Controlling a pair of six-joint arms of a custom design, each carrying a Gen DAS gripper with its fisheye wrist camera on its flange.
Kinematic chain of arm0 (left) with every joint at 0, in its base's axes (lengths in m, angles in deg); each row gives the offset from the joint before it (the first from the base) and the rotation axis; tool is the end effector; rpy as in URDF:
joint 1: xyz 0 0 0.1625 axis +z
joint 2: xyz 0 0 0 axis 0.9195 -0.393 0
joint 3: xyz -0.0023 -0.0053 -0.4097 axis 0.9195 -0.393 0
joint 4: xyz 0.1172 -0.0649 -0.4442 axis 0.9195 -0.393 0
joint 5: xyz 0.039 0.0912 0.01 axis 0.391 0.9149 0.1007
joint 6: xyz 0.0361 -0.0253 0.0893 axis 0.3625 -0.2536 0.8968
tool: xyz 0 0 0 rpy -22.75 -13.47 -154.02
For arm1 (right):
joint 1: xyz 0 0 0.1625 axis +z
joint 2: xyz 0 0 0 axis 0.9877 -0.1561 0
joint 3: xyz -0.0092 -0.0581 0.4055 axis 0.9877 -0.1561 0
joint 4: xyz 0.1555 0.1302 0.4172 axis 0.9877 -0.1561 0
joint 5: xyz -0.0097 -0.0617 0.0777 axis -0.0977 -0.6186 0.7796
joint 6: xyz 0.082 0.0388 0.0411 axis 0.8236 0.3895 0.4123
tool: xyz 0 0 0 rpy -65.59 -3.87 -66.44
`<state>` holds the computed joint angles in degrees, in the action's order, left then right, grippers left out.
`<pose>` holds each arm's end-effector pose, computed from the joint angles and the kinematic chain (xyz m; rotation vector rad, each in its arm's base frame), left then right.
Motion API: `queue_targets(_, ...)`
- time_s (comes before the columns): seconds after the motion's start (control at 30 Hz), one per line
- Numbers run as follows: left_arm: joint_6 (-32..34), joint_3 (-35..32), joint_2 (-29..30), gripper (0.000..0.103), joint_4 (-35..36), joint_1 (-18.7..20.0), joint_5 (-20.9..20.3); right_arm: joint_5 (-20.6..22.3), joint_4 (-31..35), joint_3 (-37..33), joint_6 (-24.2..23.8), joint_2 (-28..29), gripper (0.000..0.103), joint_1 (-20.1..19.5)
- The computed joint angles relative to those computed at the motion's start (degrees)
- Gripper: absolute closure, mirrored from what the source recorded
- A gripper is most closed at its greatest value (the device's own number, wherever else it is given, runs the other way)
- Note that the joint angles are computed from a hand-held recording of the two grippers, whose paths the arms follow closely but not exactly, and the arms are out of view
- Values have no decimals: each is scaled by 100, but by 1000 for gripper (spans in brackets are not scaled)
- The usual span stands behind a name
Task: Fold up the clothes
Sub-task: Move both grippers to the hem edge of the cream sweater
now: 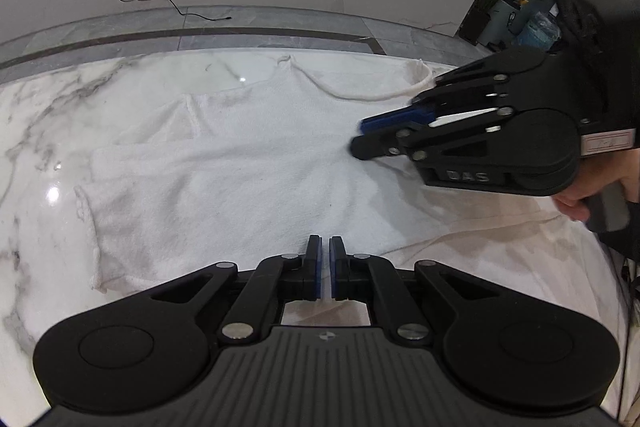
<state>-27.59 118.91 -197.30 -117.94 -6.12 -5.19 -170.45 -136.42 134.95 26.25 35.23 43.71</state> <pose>-0.0614 -0.4534 0.4025 1.0641 2.5788 -0.3080 0.4121 -0.4712 0.0311 0.8010 -2.3517 0.5675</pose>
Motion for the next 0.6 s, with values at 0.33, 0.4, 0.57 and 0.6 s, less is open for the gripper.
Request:
queue_targets(0.33,510,459,-1986,83,1373,-916,-8,-438,519,1417,1891,-1207,64,1171)
queue_targets(0.4,547,505,-2535,79,1966,-1247,-15,-540,804,1631,2336,-1399,60,1557)
queue_targets(0.57,265,464,-3726,68,3608,-2298,66,-339,1525,2065,3239,-1778,55,2544)
queue_targets(0.6,122,425,-4029,67,4123,-2617,59,-360,1898,2077,3576,-1791,54,2794)
